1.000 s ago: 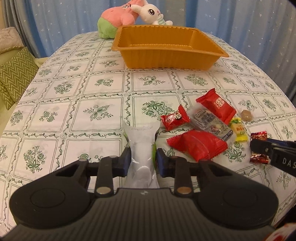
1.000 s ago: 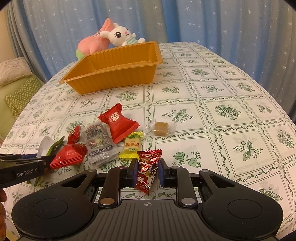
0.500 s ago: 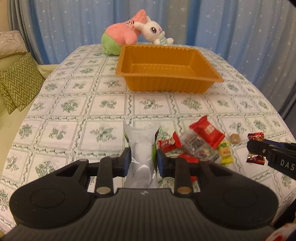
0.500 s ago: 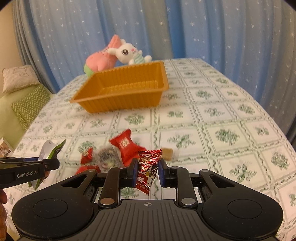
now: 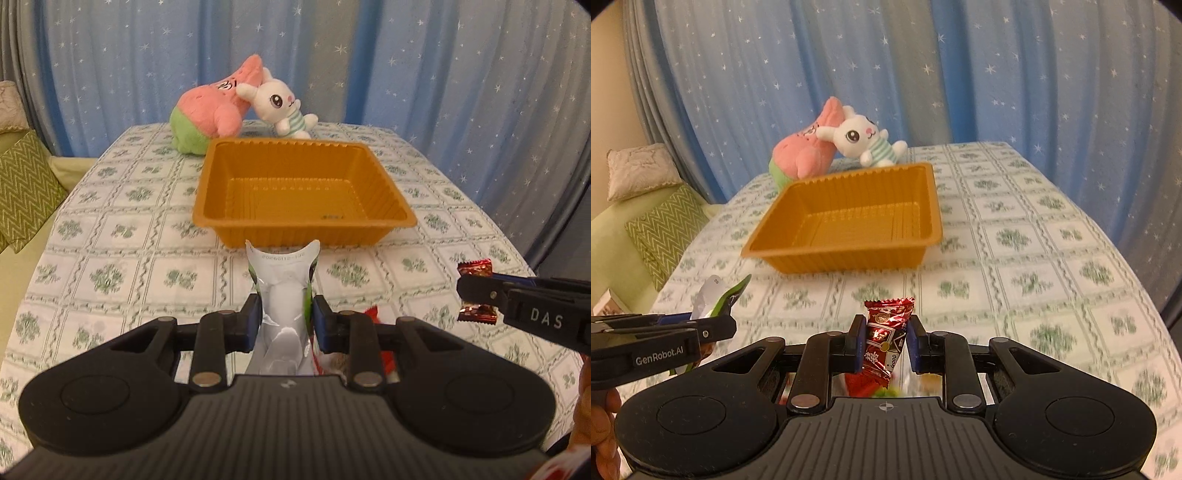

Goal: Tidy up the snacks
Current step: 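Lift both snacks over the orange tray and open both grippers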

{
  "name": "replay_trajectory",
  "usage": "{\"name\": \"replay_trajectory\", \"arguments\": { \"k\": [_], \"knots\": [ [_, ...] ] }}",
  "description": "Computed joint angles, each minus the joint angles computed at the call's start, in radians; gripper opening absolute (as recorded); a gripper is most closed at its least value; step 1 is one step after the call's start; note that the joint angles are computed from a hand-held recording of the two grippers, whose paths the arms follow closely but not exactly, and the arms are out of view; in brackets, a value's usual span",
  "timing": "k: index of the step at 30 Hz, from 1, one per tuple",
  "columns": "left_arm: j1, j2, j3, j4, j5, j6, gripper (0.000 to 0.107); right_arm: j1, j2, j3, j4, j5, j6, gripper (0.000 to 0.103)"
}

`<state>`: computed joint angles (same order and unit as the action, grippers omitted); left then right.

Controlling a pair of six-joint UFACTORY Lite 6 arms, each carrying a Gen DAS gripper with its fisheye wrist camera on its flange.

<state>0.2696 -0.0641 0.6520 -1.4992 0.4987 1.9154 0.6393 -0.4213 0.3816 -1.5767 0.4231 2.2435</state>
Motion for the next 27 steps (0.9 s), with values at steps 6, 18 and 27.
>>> {"name": "replay_trajectory", "arguments": {
  "k": [6,18,27],
  "knots": [
    [-0.07,0.154,0.186,-0.004,-0.028,-0.051,0.027,-0.2,0.16,0.153,-0.245,-0.151,0.088,0.023],
    [-0.165,0.528,0.67,0.166,-0.077,-0.302,0.027,-0.379,0.594,0.559,-0.824,-0.265,0.492,0.023],
    [-0.2,0.746,0.944,0.341,-0.085,-0.508,0.027,-0.416,0.839,0.815,-1.069,-0.332,0.699,0.023]
  ]
}}
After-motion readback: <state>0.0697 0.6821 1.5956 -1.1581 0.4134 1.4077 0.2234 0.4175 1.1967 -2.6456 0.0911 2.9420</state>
